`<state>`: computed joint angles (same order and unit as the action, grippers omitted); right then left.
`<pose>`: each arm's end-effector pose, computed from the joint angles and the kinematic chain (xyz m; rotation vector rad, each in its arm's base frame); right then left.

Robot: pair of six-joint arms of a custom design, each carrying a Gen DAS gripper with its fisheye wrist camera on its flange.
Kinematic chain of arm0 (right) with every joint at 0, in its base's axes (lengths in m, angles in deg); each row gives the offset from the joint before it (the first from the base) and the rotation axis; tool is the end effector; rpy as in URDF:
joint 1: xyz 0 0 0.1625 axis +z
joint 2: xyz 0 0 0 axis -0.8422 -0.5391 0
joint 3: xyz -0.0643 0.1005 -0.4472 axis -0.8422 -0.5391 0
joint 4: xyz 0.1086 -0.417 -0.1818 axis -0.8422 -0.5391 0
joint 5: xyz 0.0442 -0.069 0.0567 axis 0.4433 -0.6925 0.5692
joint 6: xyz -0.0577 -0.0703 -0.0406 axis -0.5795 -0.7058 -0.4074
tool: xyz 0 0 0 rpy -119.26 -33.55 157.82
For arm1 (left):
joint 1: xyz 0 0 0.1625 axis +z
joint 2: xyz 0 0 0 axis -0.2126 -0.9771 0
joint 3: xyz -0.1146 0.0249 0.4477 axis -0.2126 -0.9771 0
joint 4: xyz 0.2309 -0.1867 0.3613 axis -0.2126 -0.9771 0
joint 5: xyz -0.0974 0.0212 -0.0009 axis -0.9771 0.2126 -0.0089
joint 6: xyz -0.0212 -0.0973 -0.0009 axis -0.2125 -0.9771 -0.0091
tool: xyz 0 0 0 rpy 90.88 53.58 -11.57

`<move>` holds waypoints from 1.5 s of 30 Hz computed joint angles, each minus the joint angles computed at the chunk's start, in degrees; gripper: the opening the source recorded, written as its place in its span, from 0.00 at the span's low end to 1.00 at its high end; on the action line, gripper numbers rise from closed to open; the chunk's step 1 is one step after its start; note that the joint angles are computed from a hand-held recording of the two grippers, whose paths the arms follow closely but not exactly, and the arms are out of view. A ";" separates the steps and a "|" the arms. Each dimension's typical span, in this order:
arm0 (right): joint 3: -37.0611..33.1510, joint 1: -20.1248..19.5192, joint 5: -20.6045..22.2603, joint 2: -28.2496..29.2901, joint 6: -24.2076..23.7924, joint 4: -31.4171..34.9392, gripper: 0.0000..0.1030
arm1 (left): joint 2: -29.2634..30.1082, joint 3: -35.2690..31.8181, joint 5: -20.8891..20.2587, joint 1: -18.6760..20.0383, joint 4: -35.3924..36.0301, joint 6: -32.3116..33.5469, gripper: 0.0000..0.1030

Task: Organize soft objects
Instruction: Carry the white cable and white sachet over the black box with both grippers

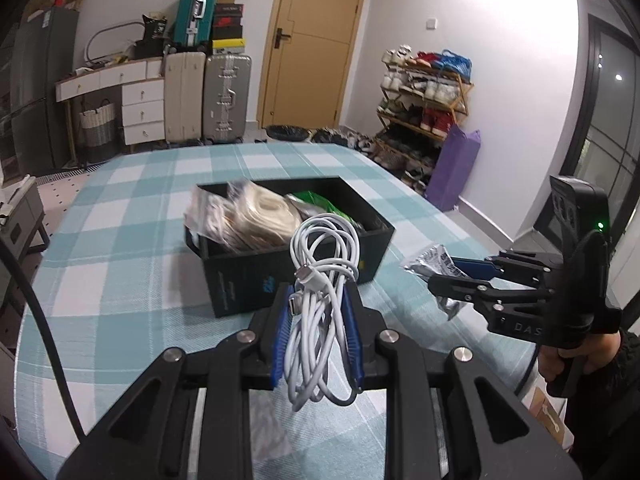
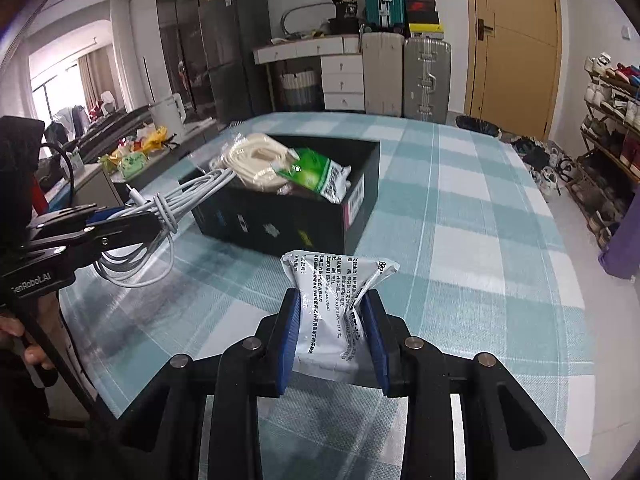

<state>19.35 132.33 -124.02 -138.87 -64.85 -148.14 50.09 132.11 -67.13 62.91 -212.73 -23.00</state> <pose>-0.0612 -0.7122 0.3306 0.6937 -2.3088 0.9597 -0.3765 -0.7289 -0.0413 1.0855 2.5444 -0.8461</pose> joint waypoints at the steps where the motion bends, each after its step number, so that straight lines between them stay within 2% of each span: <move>1: -0.24 0.11 0.26 0.05 0.11 0.08 0.30 | 0.02 -0.21 0.20 0.00 -0.30 0.10 0.22; 17: -4.49 2.32 5.85 1.72 2.62 0.90 0.30 | 3.15 -8.30 1.71 0.74 -1.50 1.88 0.22; 33: -13.40 3.99 5.96 7.36 4.95 4.11 0.30 | 7.37 -16.60 5.39 2.73 1.01 1.18 0.22; 45: -19.99 4.08 4.63 11.50 5.96 7.63 0.30 | 11.23 -22.86 5.53 3.38 5.60 0.41 0.22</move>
